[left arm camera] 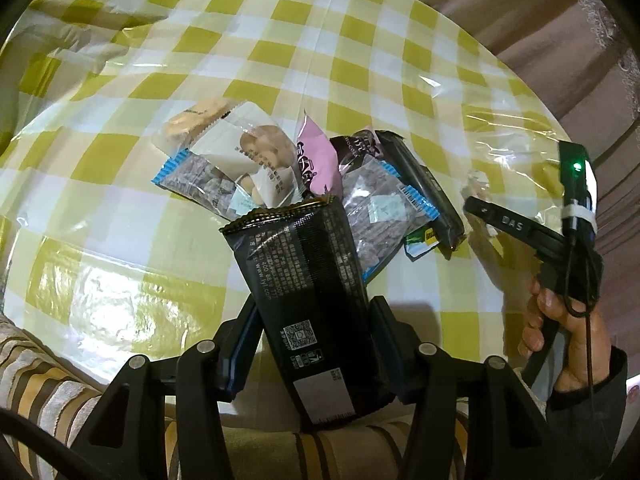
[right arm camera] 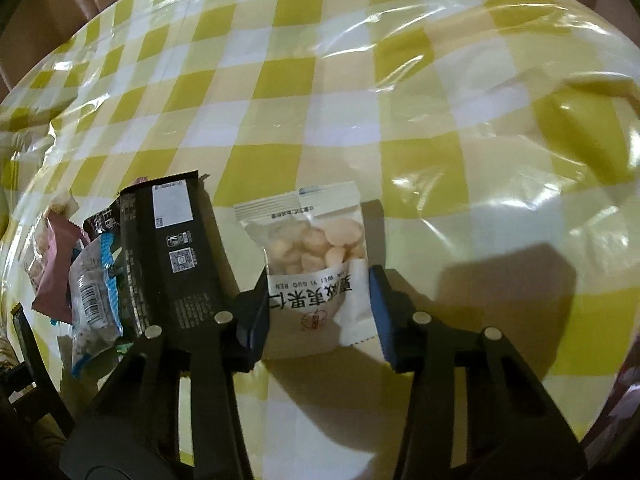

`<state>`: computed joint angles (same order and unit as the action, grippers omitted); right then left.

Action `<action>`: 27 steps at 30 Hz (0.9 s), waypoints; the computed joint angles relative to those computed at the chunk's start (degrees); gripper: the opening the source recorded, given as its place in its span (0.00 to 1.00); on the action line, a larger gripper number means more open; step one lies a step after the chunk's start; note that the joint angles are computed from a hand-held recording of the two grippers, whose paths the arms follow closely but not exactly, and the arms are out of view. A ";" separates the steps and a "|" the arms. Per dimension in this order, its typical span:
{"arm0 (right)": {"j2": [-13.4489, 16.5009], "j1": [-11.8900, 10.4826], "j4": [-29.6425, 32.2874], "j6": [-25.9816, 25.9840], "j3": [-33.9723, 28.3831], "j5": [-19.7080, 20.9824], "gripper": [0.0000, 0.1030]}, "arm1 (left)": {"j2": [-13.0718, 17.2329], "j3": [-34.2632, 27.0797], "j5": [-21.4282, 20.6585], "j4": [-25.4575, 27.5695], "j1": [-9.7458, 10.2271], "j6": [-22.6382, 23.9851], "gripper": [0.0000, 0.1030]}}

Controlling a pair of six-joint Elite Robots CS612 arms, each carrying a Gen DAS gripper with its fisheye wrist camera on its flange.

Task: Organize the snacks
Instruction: 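Carry the black bag and white cookie bag over to the white box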

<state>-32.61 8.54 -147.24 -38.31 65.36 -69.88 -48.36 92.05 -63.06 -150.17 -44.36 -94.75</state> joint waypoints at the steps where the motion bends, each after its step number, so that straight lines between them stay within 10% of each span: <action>1: -0.31 -0.18 -0.97 0.63 0.55 0.22 0.47 | -0.02 -0.10 0.34 0.19 -0.06 0.06 0.53; 27: -11.99 -7.47 -12.03 1.43 19.65 7.51 0.47 | 2.80 -9.03 5.14 0.32 -2.42 9.91 0.49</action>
<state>-44.61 1.07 -159.26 -36.88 85.01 -62.37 -45.56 83.02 -57.91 -149.85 -46.78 -84.84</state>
